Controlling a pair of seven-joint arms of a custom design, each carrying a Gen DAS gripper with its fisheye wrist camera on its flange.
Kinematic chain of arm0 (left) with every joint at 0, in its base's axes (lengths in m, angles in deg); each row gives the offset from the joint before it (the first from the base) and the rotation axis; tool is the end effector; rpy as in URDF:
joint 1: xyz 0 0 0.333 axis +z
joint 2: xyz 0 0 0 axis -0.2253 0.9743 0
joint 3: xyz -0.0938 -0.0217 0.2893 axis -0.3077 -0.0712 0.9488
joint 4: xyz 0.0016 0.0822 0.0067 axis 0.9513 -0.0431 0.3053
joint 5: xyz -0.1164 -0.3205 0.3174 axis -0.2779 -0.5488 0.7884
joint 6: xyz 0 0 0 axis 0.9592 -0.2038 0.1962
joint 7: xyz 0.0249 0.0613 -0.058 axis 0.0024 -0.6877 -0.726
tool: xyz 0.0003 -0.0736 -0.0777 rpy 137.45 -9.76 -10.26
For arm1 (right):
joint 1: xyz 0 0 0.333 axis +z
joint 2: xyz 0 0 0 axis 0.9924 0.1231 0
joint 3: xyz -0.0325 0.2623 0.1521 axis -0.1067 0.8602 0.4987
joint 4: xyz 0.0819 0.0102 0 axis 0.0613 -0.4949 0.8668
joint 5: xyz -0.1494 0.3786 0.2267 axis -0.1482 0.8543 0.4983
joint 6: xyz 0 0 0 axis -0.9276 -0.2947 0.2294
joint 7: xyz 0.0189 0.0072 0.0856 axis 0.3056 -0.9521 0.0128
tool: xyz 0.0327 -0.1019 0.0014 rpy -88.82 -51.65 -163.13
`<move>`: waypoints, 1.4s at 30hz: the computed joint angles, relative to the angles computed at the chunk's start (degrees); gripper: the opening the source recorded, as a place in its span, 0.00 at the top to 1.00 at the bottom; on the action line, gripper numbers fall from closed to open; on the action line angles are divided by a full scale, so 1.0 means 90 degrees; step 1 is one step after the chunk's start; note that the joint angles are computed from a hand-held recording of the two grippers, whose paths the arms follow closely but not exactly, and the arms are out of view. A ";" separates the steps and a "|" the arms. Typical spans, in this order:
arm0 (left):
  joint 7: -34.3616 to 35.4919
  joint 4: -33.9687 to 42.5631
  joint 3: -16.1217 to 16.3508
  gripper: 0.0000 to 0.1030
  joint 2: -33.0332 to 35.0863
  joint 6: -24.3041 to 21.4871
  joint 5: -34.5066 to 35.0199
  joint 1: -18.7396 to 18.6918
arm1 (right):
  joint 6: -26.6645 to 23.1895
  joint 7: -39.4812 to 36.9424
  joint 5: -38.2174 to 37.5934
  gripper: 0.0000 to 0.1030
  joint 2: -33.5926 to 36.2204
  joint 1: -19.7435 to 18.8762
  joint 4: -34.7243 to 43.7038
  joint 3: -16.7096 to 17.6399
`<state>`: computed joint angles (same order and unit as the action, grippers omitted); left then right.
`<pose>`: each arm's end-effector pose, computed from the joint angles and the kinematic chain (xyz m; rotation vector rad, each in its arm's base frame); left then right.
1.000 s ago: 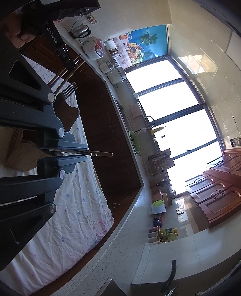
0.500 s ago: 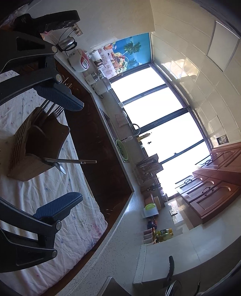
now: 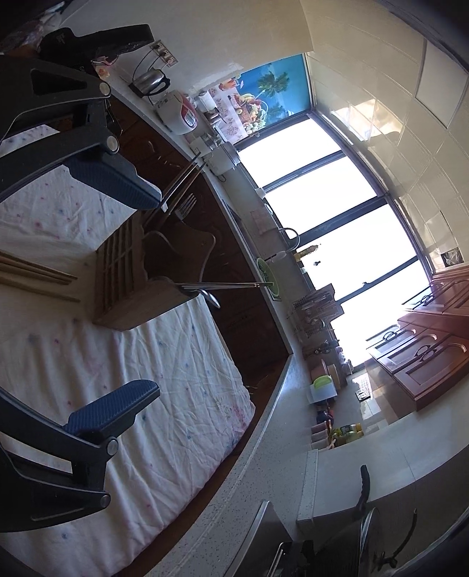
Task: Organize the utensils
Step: 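Move both grippers back to the chopsticks and close the left gripper on a metal chopstick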
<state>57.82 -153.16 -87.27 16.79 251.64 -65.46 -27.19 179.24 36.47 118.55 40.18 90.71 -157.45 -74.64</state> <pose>0.5819 -0.2076 0.4169 -1.6680 1.9573 -1.3263 0.4532 0.0931 0.4153 -1.0292 1.7015 -0.7818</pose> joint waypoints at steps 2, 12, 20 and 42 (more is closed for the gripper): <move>-0.0115 -0.0172 0.0013 0.31 -0.0078 -0.0023 0.0045 0.0006 | -0.0074 -0.0068 0.0230 0.06 -0.0096 0.0018 -0.0136 0.0099; -0.0567 -0.0859 0.0091 0.31 -0.0318 -0.0182 0.0530 -0.0108 | -0.0398 -0.0833 0.1699 0.06 -0.0405 0.0151 -0.0509 0.0618; -0.1078 -0.1110 0.0093 0.31 -0.0336 -0.0331 0.1241 -0.0187 | -0.0406 -0.1442 0.2574 0.06 -0.0385 0.0640 -0.0564 0.0405; -0.4967 0.0178 -0.0150 0.61 0.1324 -0.0988 0.6921 -0.0246 | -0.0308 -0.1791 0.3096 0.06 -0.0591 0.1099 -0.0779 -0.0155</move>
<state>13.11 -151.56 -88.62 28.70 242.75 -3.17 -29.40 176.47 20.35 146.41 34.86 100.61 -164.46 -76.04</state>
